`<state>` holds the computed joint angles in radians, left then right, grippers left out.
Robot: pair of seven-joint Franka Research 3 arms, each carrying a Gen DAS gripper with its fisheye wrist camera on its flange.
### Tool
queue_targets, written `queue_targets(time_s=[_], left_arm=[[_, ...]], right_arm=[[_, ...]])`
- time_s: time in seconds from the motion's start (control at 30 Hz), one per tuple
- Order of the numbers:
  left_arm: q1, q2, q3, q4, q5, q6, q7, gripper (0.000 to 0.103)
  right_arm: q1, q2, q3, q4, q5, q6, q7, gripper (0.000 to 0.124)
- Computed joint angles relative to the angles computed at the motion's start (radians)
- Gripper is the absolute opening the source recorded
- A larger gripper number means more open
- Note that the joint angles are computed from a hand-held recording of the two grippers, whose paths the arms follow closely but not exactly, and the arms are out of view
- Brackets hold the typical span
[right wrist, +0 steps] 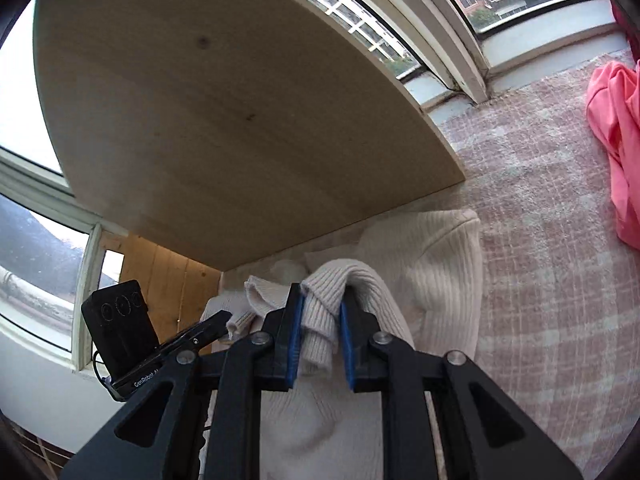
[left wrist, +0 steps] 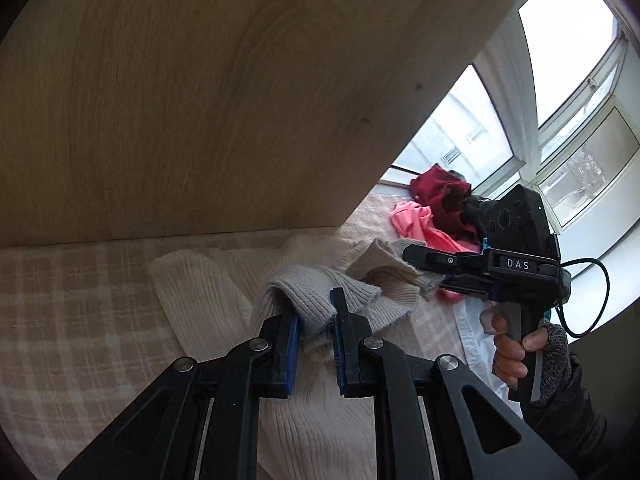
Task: Fold clothes
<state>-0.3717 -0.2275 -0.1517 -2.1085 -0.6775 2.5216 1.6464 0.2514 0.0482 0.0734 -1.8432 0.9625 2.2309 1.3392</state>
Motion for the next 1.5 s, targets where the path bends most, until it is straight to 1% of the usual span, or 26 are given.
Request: queue_targets(time_s=[0.07, 0.13, 0.23, 0.27, 0.3, 0.37, 0.43, 0.53, 0.6, 0.63, 0.7, 0.73, 0.8, 0.9, 0.93, 0.97, 1.0, 1.03, 1.1, 1.2, 1.27, 1.33, 1.37, 1.43, 1.47, 1.5], left_arm=[[0.001, 0.039, 0.003, 0.002, -0.019, 0.000, 0.008, 0.013], [0.010, 0.067, 0.000, 0.006, -0.046, -0.001, 0.006, 0.016], [0.031, 0.090, -0.006, 0.028, -0.084, -0.020, -0.026, 0.018], [0.037, 0.091, -0.013, 0.034, -0.076, -0.020, -0.035, 0.018], [0.043, 0.087, -0.023, 0.036, -0.043, -0.013, -0.047, 0.019], [0.048, 0.075, -0.041, 0.039, 0.035, 0.003, -0.078, 0.022], [0.046, 0.061, -0.044, 0.036, 0.073, 0.014, -0.087, 0.031], [0.047, 0.024, -0.041, 0.022, 0.146, 0.017, -0.117, 0.033], [0.046, -0.012, -0.034, -0.002, 0.194, 0.007, -0.130, 0.035], [0.045, -0.030, -0.031, -0.017, 0.217, -0.003, -0.138, 0.038], [0.027, -0.055, -0.016, -0.047, 0.218, -0.015, -0.128, 0.039], [0.019, -0.058, -0.012, -0.056, 0.218, -0.023, -0.124, 0.039], [0.015, -0.037, -0.018, -0.049, 0.249, -0.052, -0.143, 0.039], [0.010, 0.008, -0.036, -0.023, 0.287, -0.081, -0.167, 0.039], [0.008, 0.020, -0.041, -0.017, 0.293, -0.084, -0.169, 0.038], [0.006, 0.029, -0.044, -0.013, 0.293, -0.080, -0.166, 0.037], [0.003, 0.034, -0.045, -0.014, 0.283, -0.071, -0.156, 0.035], [-0.002, 0.033, -0.040, -0.021, 0.253, -0.058, -0.135, 0.023], [-0.011, 0.039, -0.031, -0.023, 0.187, -0.043, -0.100, 0.018], [-0.013, 0.022, -0.030, -0.040, 0.146, -0.028, -0.081, 0.015], [-0.018, 0.001, -0.024, -0.057, 0.110, -0.020, -0.068, 0.015], [-0.020, -0.022, -0.024, -0.076, 0.104, -0.013, -0.077, 0.015], [-0.021, -0.031, -0.020, -0.087, 0.098, -0.008, -0.081, 0.015], [-0.018, -0.031, -0.010, -0.106, 0.088, -0.003, -0.099, 0.016], [-0.014, -0.022, -0.007, -0.110, 0.086, -0.006, -0.117, 0.016], [-0.018, -0.016, 0.002, -0.115, 0.061, -0.009, -0.106, 0.018]], right_arm=[[0.001, 0.040, 0.001, 0.022, -0.025, -0.009, 0.016, 0.017], [-0.006, 0.061, 0.002, 0.041, -0.026, -0.023, 0.032, 0.018], [-0.017, 0.082, 0.002, 0.084, -0.048, -0.061, 0.081, 0.024], [-0.019, 0.083, 0.002, 0.097, -0.064, -0.068, 0.091, 0.029], [-0.021, 0.077, 0.002, 0.103, -0.078, -0.065, 0.090, 0.036], [-0.023, 0.060, 0.002, 0.111, -0.094, -0.052, 0.081, 0.042], [-0.028, 0.039, -0.002, 0.109, -0.091, -0.037, 0.080, 0.042], [-0.021, -0.006, -0.003, 0.089, -0.138, -0.030, 0.038, 0.042], [-0.003, -0.045, 0.005, 0.059, -0.208, -0.030, -0.020, 0.042], [0.012, -0.065, 0.013, 0.036, -0.295, -0.008, -0.020, 0.042], [0.042, -0.096, 0.034, -0.006, -0.495, 0.041, 0.010, 0.042], [0.051, -0.095, 0.037, -0.014, -0.551, 0.046, 0.019, 0.042], [0.065, -0.079, 0.039, -0.016, -0.619, 0.036, 0.042, 0.042], [0.069, -0.053, 0.027, -0.008, -0.617, -0.002, 0.057, 0.042], [0.068, -0.049, 0.023, -0.009, -0.602, -0.007, 0.054, 0.042], [0.063, -0.046, 0.017, -0.010, -0.548, -0.016, 0.030, 0.042], [0.056, -0.042, 0.010, -0.011, -0.483, -0.030, 0.001, 0.042], [0.049, -0.038, 0.004, -0.009, -0.426, -0.047, -0.021, 0.041], [0.033, -0.029, -0.007, -0.004, -0.321, -0.088, -0.059, 0.018], [0.005, -0.031, -0.021, -0.008, -0.190, -0.141, -0.095, 0.018], [-0.011, -0.040, -0.029, -0.017, -0.139, -0.171, -0.103, 0.017], [-0.025, -0.053, -0.038, -0.028, -0.108, -0.193, -0.101, 0.017], [-0.028, -0.064, -0.039, -0.044, -0.110, -0.181, -0.100, 0.017], [-0.025, -0.045, -0.032, -0.032, -0.225, -0.163, -0.051, 0.020], [-0.024, -0.042, -0.030, -0.027, -0.254, -0.164, -0.045, 0.024], [-0.024, -0.042, -0.029, -0.024, -0.273, -0.167, -0.047, 0.027]])
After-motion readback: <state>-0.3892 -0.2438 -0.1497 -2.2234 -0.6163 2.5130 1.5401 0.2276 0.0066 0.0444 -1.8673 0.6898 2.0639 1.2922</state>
